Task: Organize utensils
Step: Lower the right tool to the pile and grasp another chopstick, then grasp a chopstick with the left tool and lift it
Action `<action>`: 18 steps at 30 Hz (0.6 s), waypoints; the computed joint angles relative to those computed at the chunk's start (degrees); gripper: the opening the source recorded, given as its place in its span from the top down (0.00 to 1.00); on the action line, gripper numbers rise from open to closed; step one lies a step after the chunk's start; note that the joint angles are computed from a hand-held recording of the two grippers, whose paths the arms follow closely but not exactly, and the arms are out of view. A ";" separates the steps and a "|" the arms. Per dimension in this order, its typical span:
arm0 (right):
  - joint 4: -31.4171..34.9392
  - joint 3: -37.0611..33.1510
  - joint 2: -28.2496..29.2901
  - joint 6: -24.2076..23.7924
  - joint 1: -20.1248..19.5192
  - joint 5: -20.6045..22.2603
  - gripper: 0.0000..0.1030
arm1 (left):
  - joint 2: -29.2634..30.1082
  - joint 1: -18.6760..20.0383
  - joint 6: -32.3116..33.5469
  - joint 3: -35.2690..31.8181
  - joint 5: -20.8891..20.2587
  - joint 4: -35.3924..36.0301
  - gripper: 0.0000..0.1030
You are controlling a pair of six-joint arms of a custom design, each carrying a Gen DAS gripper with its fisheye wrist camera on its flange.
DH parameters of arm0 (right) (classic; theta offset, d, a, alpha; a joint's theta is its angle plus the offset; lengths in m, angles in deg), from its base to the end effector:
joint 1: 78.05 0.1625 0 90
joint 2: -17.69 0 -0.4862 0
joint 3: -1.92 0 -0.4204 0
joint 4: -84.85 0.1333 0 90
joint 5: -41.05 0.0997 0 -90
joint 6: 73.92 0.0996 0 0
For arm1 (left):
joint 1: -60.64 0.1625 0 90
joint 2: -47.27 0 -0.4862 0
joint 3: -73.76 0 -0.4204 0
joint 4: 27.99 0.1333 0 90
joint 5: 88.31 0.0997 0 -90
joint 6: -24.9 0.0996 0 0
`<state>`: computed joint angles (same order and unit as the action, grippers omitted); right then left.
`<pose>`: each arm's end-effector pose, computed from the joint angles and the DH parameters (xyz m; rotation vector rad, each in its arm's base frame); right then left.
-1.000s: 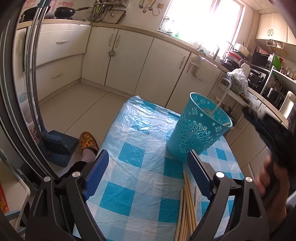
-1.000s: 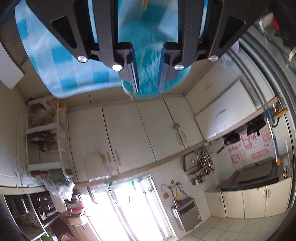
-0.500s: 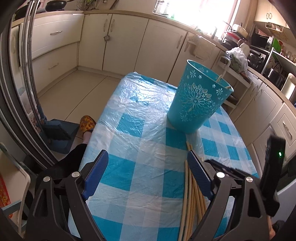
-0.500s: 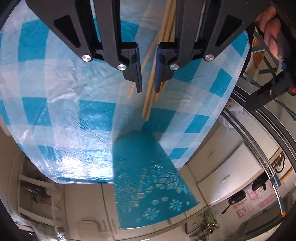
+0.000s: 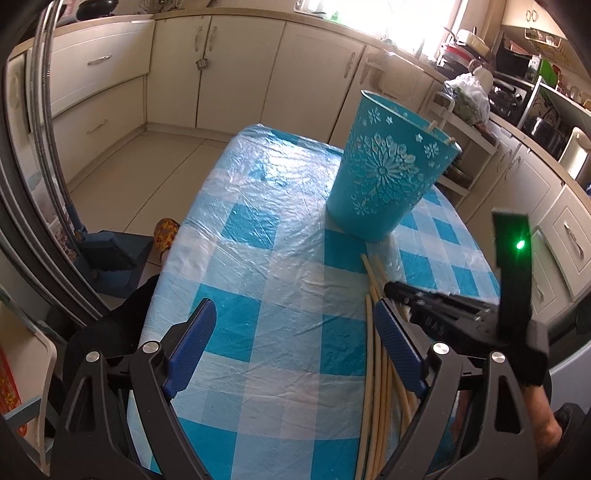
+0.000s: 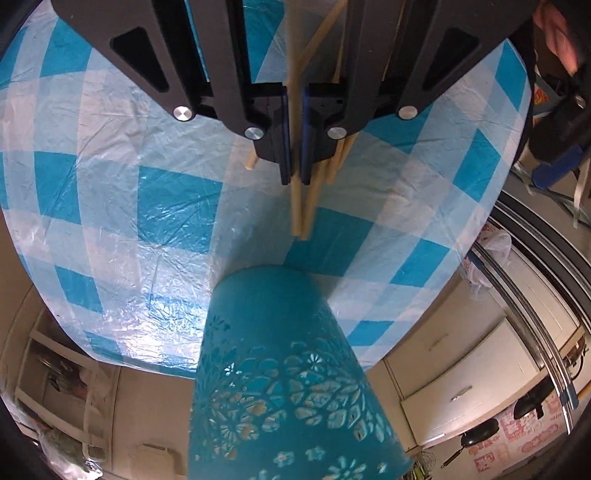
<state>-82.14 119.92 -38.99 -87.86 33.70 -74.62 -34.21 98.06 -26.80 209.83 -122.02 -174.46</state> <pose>0.3020 -0.5137 0.1404 0.7427 -2.5816 0.4103 -0.1999 -0.4251 0.2487 -0.0026 2.3663 -1.0232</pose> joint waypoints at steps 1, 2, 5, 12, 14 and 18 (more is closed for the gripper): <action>-0.46 0.41 -0.80 0.11 0.05 0.34 0.94 | 0.29 0.18 0.38 -0.18 -0.66 0.24 0.19; -0.85 0.96 -1.78 0.36 0.05 0.59 0.95 | 0.60 0.41 0.89 -0.43 -1.49 0.65 0.19; -1.34 2.62 -4.45 1.42 -0.35 0.44 0.94 | 2.21 1.29 2.36 -1.58 -4.22 2.50 0.19; -0.64 5.38 -7.39 3.57 -2.92 -1.18 0.94 | 9.00 3.78 6.15 -5.77 -5.58 5.78 0.26; -0.83 5.72 -7.65 3.91 -3.53 -0.83 0.94 | 10.45 4.34 6.72 -6.93 -5.74 6.76 0.30; -1.09 5.51 -7.36 4.07 -4.03 0.02 0.94 | 12.76 5.12 7.28 -8.89 -4.82 8.72 0.33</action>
